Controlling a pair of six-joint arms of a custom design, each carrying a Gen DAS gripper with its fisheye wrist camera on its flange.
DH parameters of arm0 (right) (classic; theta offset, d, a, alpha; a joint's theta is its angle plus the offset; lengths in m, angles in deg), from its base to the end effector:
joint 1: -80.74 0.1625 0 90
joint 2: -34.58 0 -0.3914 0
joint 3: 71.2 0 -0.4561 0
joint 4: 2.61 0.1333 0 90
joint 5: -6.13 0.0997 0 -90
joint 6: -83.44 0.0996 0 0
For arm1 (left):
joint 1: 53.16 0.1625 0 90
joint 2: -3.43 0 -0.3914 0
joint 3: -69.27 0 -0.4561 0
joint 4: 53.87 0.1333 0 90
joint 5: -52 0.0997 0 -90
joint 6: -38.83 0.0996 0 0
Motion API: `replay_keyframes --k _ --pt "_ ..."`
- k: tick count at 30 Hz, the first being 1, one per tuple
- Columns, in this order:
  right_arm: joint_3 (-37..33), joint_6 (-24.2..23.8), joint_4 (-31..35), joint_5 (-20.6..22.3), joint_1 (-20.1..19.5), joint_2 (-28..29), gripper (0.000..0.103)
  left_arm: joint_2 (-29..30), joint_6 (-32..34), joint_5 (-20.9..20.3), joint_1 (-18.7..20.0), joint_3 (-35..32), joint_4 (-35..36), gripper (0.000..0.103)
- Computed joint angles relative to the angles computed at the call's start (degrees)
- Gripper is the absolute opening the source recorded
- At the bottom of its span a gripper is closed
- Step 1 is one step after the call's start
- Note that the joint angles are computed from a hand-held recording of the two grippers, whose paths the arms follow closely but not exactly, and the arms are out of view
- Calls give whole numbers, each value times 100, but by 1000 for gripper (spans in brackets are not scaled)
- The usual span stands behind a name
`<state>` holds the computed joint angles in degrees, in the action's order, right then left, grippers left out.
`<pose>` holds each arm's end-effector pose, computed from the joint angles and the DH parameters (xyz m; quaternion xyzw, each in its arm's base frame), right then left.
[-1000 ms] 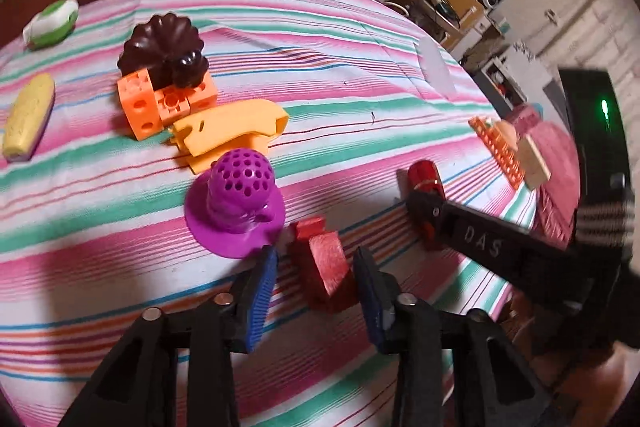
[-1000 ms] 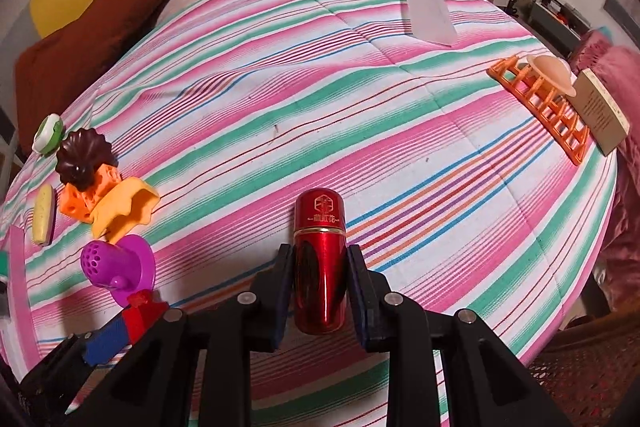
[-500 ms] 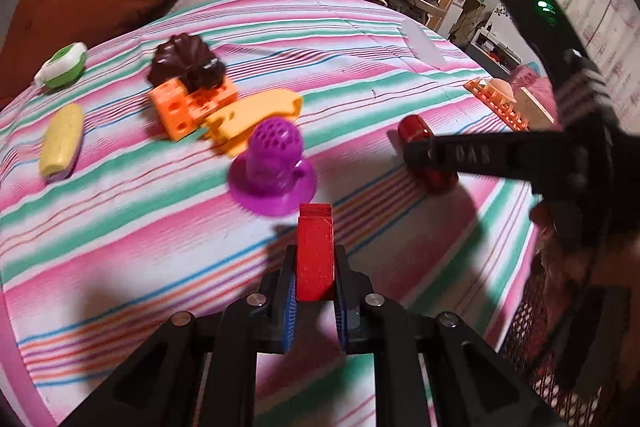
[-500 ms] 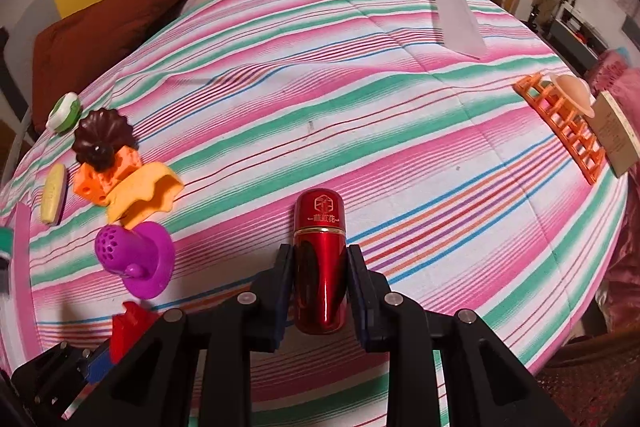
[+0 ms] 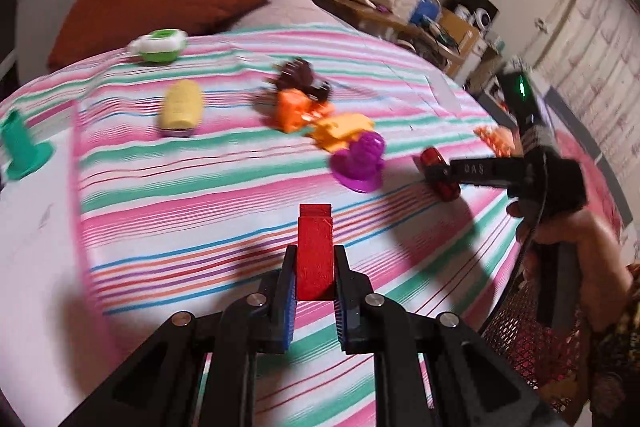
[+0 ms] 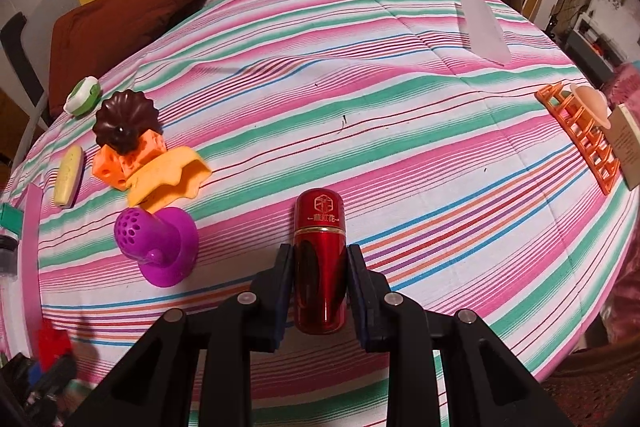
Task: Organize rigid objects
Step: 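Carry the red block into the tray and open the left tool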
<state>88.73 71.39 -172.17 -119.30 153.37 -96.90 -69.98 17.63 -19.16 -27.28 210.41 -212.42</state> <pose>-0.0078 -0.2779 0.2651 -0.1710 -0.8524 0.3277 0.3699 -0.2747 -0.3172 0.0227 0.3598 0.9185 -0.1161 0.1156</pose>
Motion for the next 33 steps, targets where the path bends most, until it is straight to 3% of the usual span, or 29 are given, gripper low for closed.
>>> replay_keyframes --k 6,13,19,24,31,33 --pt "-90 -195 -454 -508 293 634 26 -843 -146 380 266 266 249 14" --pt "-100 -236 -562 -598 336 723 26 -1427 -150 783 807 314 463 14" --pt "-102 -253 -624 -657 371 774 26 -1365 -124 1022 1404 8 644 14" --pt "-89 -365 -722 -659 371 797 26 -1158 -146 1358 1666 -262 884 14" --pt "-99 -401 -745 -702 397 827 26 -978 -165 1436 1972 -486 891 14" --pt "-95 -411 -742 -700 392 815 26 -1009 -211 1437 2055 -481 812 25"
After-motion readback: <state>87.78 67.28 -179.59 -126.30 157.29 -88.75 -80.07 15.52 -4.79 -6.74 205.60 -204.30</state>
